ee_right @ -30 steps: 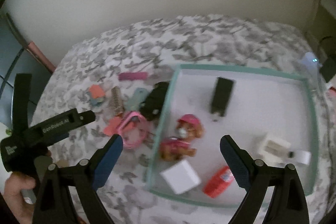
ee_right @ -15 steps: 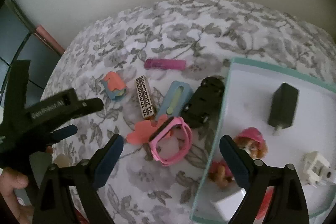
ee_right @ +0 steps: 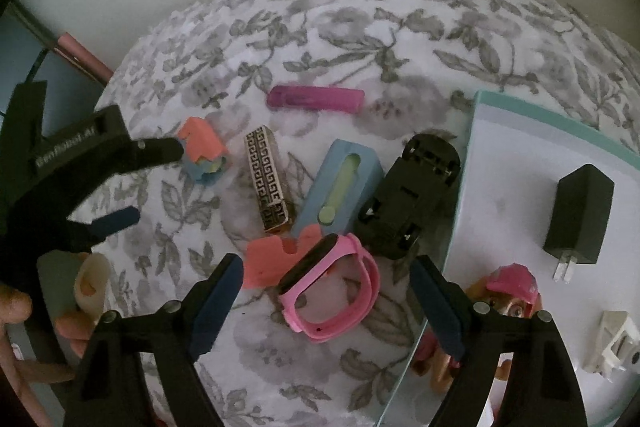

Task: Organize rigid objects
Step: 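Move both grippers back over the loose objects beside the tray, then grasp the coral-and-teal case with the left gripper while the right gripper grasps the pink watch band, then carry the case and pink watch band into the tray and release both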

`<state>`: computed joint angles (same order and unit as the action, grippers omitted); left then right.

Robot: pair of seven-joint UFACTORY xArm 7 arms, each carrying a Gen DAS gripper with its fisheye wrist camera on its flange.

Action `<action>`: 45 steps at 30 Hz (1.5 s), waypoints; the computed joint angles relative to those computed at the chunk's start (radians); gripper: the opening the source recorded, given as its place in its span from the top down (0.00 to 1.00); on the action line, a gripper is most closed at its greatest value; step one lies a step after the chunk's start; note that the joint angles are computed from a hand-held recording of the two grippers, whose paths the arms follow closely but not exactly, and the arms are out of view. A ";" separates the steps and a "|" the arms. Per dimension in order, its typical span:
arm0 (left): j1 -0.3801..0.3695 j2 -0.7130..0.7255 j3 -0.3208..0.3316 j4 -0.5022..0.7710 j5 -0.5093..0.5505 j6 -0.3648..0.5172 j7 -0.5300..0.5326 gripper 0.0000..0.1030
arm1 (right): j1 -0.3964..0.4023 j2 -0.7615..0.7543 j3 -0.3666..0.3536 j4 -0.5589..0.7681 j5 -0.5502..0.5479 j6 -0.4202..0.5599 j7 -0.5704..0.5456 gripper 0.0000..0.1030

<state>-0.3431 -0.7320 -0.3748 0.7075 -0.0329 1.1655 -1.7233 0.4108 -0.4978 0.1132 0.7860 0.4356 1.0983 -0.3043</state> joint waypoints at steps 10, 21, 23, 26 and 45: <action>0.026 0.089 0.011 0.015 0.057 -0.044 0.037 0.04 | 0.005 0.031 0.007 0.031 -0.022 0.036 -0.020 0.22; 0.023 0.186 0.021 0.044 0.120 -0.046 0.074 0.52 | 0.009 0.041 0.019 0.015 -0.023 0.062 -0.031 0.37; 0.019 0.169 0.031 0.025 0.116 -0.070 0.069 0.53 | 0.010 0.035 0.024 0.007 -0.031 0.049 -0.036 0.41; 0.013 0.148 0.037 0.009 0.106 -0.081 0.069 0.53 | 0.009 0.036 0.015 0.004 -0.015 0.049 -0.032 0.42; 0.036 0.068 -0.092 0.205 0.170 0.080 -0.015 0.58 | -0.047 -0.124 -0.059 0.019 0.015 0.130 -0.034 0.43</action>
<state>-0.3070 -0.6636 -0.4671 0.9127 0.1375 1.2454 -1.7379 0.3636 -0.6217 0.0538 0.8055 0.4508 1.2280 -0.3381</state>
